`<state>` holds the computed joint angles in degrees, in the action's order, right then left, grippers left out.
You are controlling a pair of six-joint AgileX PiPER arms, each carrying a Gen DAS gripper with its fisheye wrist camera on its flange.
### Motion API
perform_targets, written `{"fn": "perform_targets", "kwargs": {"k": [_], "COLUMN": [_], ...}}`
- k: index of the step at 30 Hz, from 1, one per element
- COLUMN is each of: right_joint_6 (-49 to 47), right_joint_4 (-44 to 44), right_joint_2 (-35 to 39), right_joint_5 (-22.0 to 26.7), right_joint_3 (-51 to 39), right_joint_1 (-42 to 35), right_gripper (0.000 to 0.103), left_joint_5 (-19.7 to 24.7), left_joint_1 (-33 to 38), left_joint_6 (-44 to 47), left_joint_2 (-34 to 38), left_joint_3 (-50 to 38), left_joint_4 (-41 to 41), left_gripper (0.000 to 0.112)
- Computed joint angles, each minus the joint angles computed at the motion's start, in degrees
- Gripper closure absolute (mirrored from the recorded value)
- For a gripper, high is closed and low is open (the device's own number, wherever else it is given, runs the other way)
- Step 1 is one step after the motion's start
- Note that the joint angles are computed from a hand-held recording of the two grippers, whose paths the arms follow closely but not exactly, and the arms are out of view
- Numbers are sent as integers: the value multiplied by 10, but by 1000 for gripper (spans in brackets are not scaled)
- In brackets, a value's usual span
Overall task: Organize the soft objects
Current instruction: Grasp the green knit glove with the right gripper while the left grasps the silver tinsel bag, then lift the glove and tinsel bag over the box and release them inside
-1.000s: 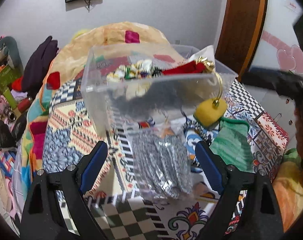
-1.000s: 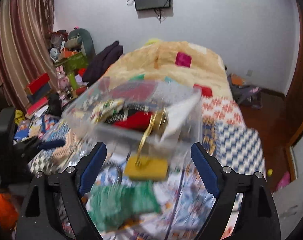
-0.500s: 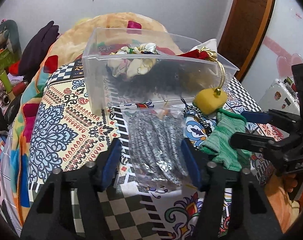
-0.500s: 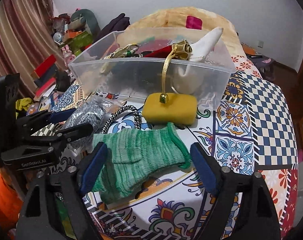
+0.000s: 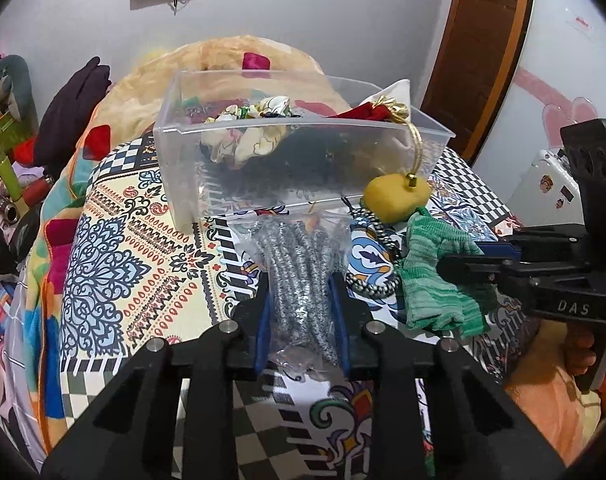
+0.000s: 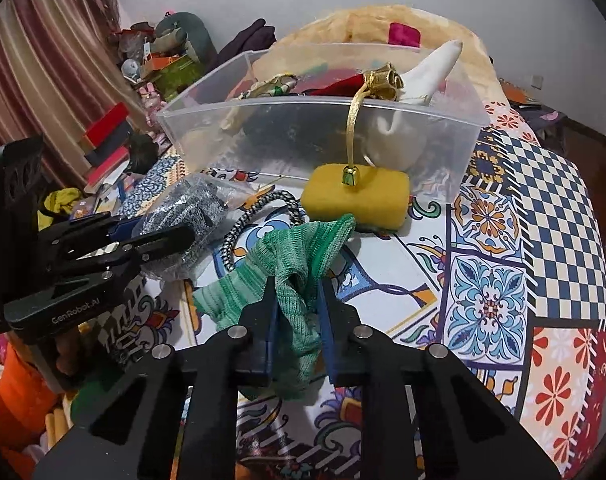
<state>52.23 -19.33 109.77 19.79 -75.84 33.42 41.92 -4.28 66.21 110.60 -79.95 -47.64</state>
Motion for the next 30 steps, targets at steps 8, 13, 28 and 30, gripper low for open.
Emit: {"fn": "perform_targets", "kwargs": {"k": [8, 13, 28, 30], "right_joint_6": [58, 145, 325, 334], "right_joint_4": [-58, -149, -406, -425], "right_joint_2": [-38, -69, -89, -79], "right_joint_5": [-21, -20, 68, 77], "right_joint_3": [38, 52, -15, -34], "right_joint_1": [11, 26, 32, 30], "right_gripper": [90, 90, 90, 90], "left_joint_5": [-3, 9, -2, -10], "left_joint_1": [11, 31, 34, 29], "left_joint_6": [40, 65, 52, 37], "left_joint_2": [-42, -68, -77, -66], "left_joint_3": [34, 41, -47, -73], "left_joint_4": [-35, -64, -120, -119], "left_gripper": [87, 87, 87, 87]}}
